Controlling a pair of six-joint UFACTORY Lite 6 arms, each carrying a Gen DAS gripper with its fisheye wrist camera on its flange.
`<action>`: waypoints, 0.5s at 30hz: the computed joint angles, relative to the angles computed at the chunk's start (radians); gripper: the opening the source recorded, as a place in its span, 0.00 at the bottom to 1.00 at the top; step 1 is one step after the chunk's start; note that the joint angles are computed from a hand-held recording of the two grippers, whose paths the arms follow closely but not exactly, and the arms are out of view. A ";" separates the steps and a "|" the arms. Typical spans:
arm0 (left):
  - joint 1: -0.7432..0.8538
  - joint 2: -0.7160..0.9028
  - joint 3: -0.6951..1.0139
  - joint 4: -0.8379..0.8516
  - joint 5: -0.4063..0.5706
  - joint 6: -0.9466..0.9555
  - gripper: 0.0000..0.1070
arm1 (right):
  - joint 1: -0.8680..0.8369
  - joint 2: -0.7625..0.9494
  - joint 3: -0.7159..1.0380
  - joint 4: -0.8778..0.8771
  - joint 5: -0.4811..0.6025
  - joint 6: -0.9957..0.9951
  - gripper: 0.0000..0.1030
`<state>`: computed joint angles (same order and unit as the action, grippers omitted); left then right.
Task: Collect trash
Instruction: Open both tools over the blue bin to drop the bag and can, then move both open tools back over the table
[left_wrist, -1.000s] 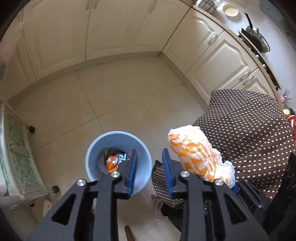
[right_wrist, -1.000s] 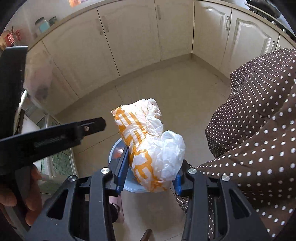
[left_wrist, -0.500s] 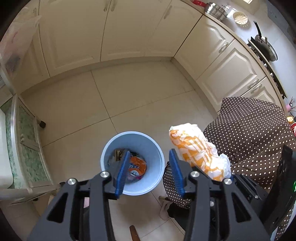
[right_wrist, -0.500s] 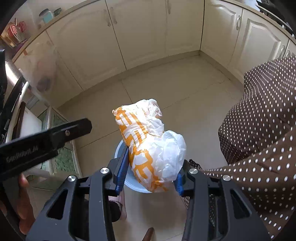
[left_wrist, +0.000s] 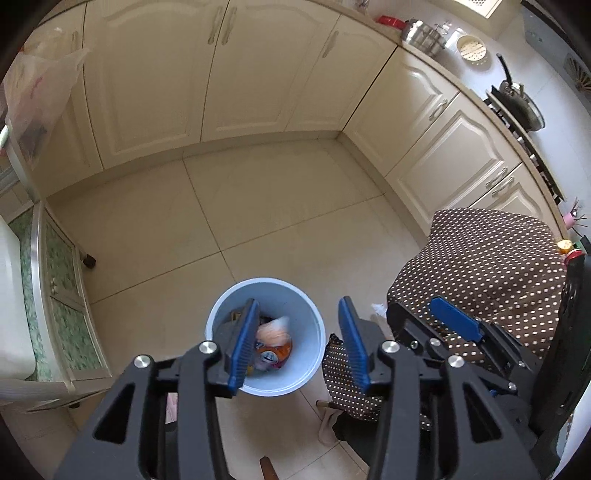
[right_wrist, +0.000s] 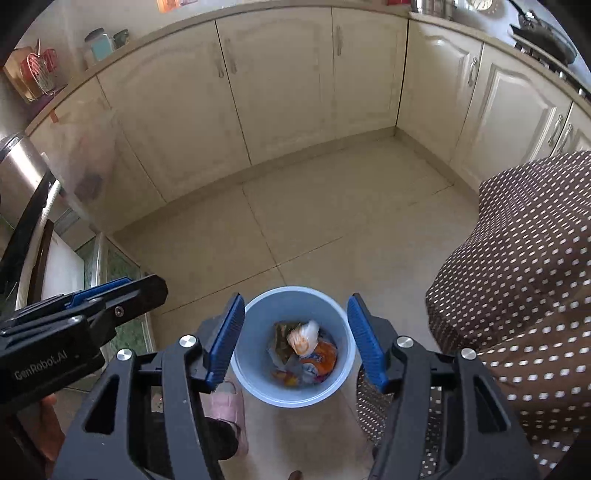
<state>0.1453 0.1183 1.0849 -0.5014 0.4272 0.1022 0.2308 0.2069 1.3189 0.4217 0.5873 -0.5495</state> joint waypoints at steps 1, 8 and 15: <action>-0.007 -0.020 0.001 0.018 0.006 -0.021 0.41 | -0.007 -0.021 0.003 -0.008 0.010 0.005 0.54; -0.090 -0.163 0.027 0.194 0.048 -0.206 0.41 | -0.103 -0.155 0.068 0.007 0.123 -0.037 0.54; -0.312 -0.214 0.216 0.494 0.130 -0.519 0.45 | -0.353 -0.239 0.272 0.162 0.314 -0.211 0.57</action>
